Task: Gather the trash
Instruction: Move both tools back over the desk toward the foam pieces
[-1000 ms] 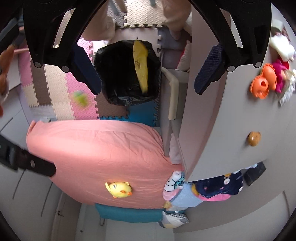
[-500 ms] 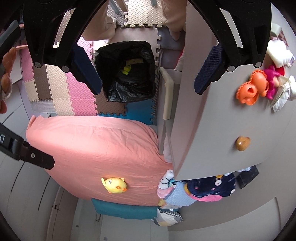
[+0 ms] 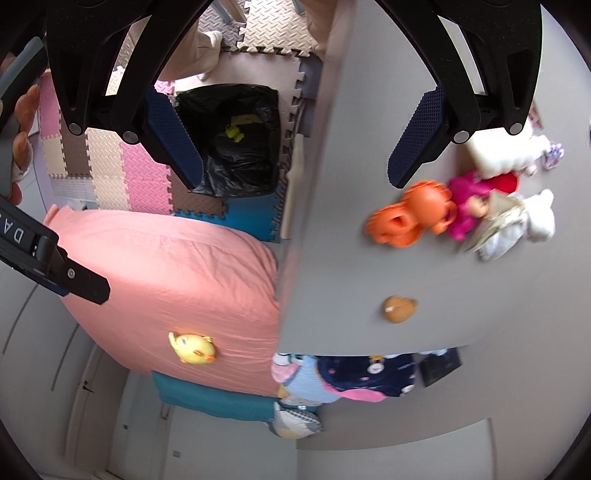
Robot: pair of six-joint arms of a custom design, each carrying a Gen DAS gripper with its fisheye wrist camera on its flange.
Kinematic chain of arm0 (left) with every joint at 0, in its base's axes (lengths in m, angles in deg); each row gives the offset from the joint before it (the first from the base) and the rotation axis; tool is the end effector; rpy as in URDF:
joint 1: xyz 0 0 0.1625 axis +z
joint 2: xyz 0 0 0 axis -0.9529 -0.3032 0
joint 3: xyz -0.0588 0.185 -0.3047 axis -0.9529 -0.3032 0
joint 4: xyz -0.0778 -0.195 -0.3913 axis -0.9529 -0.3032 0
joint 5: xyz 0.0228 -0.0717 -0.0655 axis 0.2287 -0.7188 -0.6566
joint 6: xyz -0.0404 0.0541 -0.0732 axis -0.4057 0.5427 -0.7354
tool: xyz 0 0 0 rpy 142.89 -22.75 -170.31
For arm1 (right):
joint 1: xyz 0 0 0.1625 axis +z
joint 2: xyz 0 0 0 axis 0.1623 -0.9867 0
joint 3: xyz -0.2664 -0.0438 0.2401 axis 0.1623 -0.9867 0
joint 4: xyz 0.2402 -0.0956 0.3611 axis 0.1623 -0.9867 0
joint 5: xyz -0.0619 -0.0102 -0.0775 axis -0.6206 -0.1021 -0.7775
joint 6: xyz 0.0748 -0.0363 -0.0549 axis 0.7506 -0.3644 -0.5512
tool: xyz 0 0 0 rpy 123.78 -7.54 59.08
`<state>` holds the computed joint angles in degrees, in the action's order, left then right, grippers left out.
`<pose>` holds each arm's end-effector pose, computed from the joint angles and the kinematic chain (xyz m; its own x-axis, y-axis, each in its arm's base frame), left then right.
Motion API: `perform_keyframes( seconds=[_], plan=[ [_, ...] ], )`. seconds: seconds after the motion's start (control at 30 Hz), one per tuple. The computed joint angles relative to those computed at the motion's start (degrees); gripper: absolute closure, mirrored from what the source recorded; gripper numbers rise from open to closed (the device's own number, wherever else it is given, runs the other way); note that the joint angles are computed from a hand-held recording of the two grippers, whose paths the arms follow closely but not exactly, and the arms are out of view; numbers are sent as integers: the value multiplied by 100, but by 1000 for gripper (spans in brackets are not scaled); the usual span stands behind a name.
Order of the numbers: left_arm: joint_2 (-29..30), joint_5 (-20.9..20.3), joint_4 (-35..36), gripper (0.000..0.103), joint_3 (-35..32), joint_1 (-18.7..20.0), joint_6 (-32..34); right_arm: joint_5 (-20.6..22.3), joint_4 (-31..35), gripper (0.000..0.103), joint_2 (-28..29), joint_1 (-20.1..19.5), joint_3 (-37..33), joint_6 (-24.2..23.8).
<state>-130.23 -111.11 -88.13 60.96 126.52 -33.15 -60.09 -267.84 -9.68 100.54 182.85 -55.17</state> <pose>-0.1340 -0.5544 0.1961 -0.7131 -0.0572 -0.6988 0.4090 0.7755 -0.4809 0.2873 -0.5548 0.1196 -0.7364 -0.2436 0.6312 -0.6121 0.6373 -0.4682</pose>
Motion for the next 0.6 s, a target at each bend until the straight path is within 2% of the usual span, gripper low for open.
perform_keyframes(
  seconds=[0.4, 0.6],
  plan=[
    [-1248, 703, 690, 6, 871, 26, -825, 182, 202, 23, 414, 311, -110, 65],
    [-1821, 866, 1232, 6, 1136, 140, -1321, 258, 362, 23, 700, 449, -281, 74]
  ],
)
